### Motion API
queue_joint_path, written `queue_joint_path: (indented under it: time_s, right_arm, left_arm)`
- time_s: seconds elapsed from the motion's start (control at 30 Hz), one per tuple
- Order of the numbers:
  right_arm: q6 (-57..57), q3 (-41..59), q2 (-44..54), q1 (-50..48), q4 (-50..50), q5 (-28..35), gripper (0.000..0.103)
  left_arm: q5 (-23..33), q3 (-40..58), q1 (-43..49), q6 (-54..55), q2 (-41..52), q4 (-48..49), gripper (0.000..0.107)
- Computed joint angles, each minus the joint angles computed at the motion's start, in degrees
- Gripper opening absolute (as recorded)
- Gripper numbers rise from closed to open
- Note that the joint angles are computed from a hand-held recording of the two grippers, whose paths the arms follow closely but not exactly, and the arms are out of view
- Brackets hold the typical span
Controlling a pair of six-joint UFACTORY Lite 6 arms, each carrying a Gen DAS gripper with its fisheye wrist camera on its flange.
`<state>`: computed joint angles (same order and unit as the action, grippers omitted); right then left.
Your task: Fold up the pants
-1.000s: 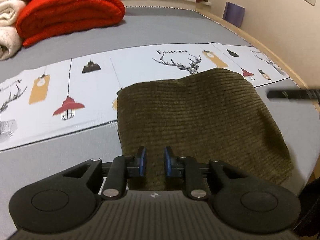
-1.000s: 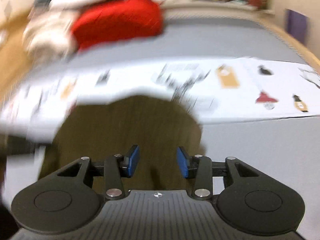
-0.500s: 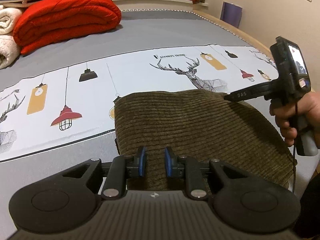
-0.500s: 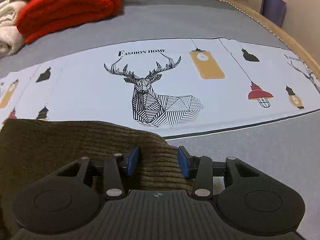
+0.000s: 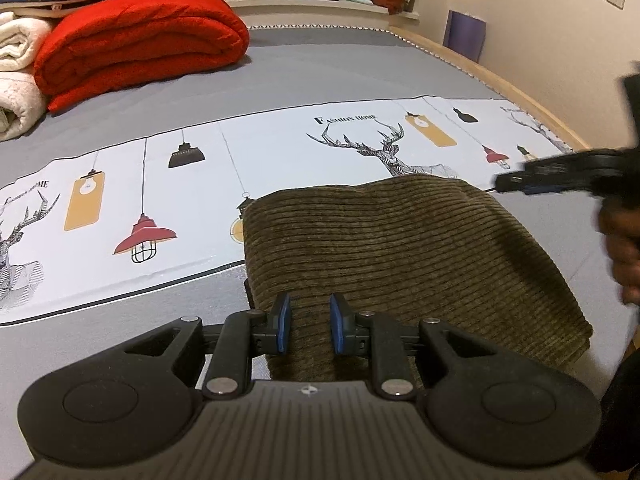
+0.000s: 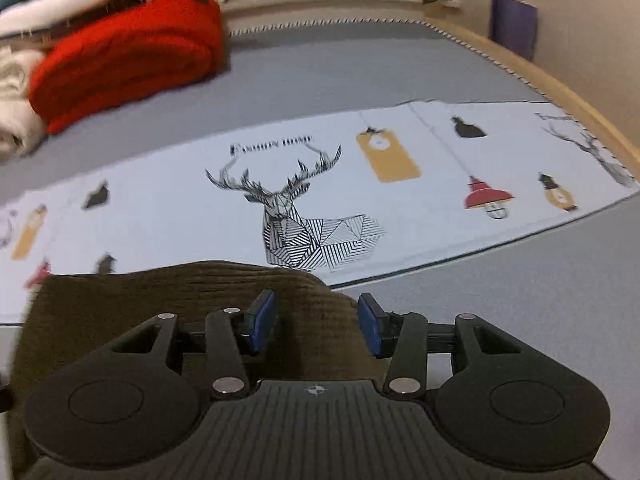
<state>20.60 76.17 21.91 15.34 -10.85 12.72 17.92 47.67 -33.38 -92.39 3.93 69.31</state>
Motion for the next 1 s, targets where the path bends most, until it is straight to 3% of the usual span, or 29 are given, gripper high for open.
queue_joint_path:
  time_s: [0.13, 0.23, 0.3, 0.33, 0.37, 0.43, 0.47, 0.5, 0.57, 0.67, 0.73, 0.83, 0.9, 0.93, 1.0]
  right_arm:
    - [-14.45, -14.91, -16.99, 0.26, 14.26, 1.40, 0.056]
    - [-9.13, -24.00, -24.82, 2.23, 6.98, 5.77, 0.057]
    - [-5.70, -25.96, -23.25, 3.29, 3.06, 11.02, 0.061]
    - [-6.02, -27.32, -22.23, 2.96, 3.62, 11.80, 0.073]
    - [-6.54, -28.25, -22.35, 2.19, 5.27, 11.38, 0.075]
    - [-9.14, -28.00, -24.21, 0.20, 9.76, 12.06, 0.070]
    - [-8.56, -28.59, -26.55, 0.02, 9.17, 11.88, 0.069]
    - [-7.04, -30.06, -30.28, 0.34, 7.03, 11.22, 0.069]
    - [-6.79, -33.55, -39.03, 1.45, 5.23, 10.70, 0.072]
    - [-6.16, -38.60, -53.43, 4.77, 5.16, 11.93, 0.090]
    - [3.57, -41.96, -61.31, 10.27, -2.52, 12.97, 0.099]
    - [21.56, -46.71, -69.08, 21.11, -17.10, 17.83, 0.100]
    - [31.50, -48.10, -68.77, 27.17, -23.08, 21.36, 0.100]
    - [33.40, -48.92, -68.04, 28.06, -24.23, 21.54, 0.100]
    - [34.82, -49.20, -66.47, 28.29, -25.73, 21.78, 0.100]
  left_arm:
    - [-0.60, -3.06, -0.67, 0.46, -3.75, -0.43, 0.023]
    - [-3.65, -4.69, 0.29, 2.37, -1.33, -3.04, 0.023]
    - [-0.97, -4.67, -1.96, 0.51, 2.69, 0.27, 0.026]
    - [2.24, -4.51, -4.47, -1.17, 3.17, 2.40, 0.027]
    - [5.12, -4.44, -6.80, -1.23, 2.57, 2.13, 0.029]
    - [7.60, -4.14, -9.42, 4.93, -0.36, -5.25, 0.045]
    - [8.11, -4.08, -9.83, 9.91, -2.49, -10.64, 0.062]
    - [9.91, -4.09, -10.86, 12.79, -5.06, -14.58, 0.072]
    - [17.76, -3.76, -15.65, 12.33, -10.97, -17.41, 0.082]
    - [29.75, -2.99, -25.86, 5.08, -17.36, -17.08, 0.095]
    - [40.41, -1.60, -35.64, -6.03, -18.41, -15.37, 0.102]
    - [51.21, 0.82, -47.22, -22.63, -14.27, -14.80, 0.102]
    - [52.90, 0.87, -51.60, -30.71, -9.93, -15.81, 0.102]
    - [50.98, 1.33, -51.29, -31.16, -7.39, -17.97, 0.102]
    - [41.51, 0.98, -46.44, -28.02, -6.85, -20.77, 0.102]
